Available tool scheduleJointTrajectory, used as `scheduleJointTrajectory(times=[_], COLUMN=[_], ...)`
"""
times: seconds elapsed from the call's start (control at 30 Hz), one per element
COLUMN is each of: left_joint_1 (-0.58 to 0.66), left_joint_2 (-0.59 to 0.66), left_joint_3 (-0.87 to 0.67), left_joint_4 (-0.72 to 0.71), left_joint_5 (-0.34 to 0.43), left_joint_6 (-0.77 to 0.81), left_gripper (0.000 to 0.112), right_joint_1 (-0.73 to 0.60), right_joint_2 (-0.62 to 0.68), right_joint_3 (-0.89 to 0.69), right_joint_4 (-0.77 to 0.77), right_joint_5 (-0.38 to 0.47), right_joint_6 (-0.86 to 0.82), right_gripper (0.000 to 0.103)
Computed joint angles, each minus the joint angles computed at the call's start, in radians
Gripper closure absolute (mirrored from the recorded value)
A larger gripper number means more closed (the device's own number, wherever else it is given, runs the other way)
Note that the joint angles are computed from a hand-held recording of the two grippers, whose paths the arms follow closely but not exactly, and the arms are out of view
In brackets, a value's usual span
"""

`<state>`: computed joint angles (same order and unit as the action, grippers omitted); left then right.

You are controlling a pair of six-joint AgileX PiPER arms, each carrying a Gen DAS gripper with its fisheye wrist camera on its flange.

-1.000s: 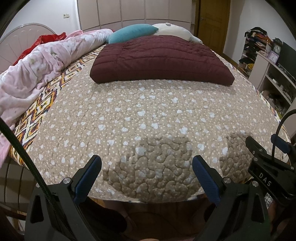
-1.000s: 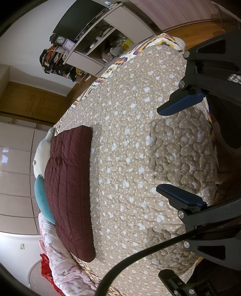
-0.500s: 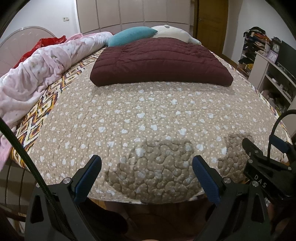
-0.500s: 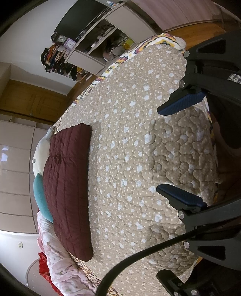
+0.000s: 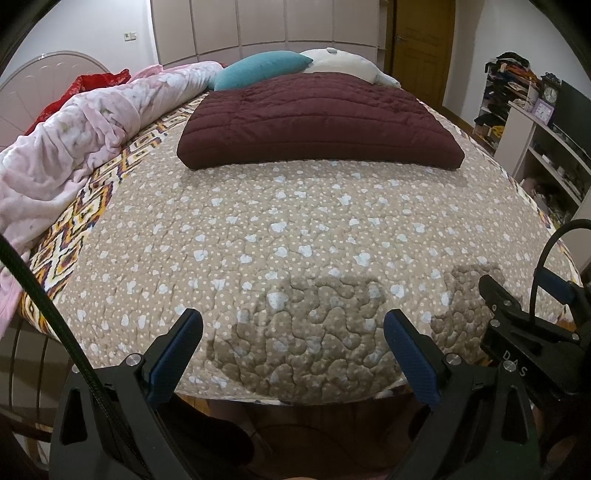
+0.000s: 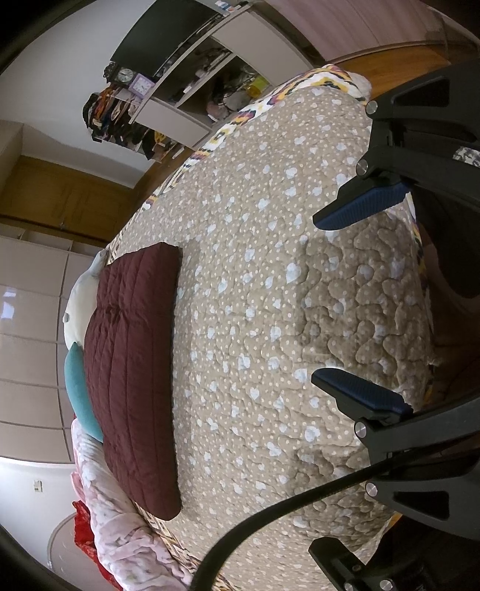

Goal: Fold large clothes

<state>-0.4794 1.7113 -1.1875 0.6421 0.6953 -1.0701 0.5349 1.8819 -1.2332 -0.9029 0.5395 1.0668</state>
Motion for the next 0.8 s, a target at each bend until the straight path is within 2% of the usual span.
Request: scheduleJointTrajectory(times=[0.3,0.57,0.8], left_joint_1=[-0.002,-0.031,-0.026], left_joint_2=[-0.001,-0.010,-0.010], left_joint_3=[0.004,0.020,0.020], left_joint_4=[0.006,0.108,0.089], left_joint_5=[0.001,0.023,0.015], left_joint_6=[-0.003,-0.089,-0.069], left_gripper=[0.015,0.015,0.015], right_joint_1=[0.000,0.003,0.004], right_joint_2=[0.000,0.002,0.001], right_joint_3=[0.001,-0.002,-0.002], right_joint_4=[-0.003,-0.001,-0.003], right_joint_5=[-0.002,0.001,0.001], right_joint_6=[0.004,0.003,0.004], right_gripper=[0.022,0.022,0.022])
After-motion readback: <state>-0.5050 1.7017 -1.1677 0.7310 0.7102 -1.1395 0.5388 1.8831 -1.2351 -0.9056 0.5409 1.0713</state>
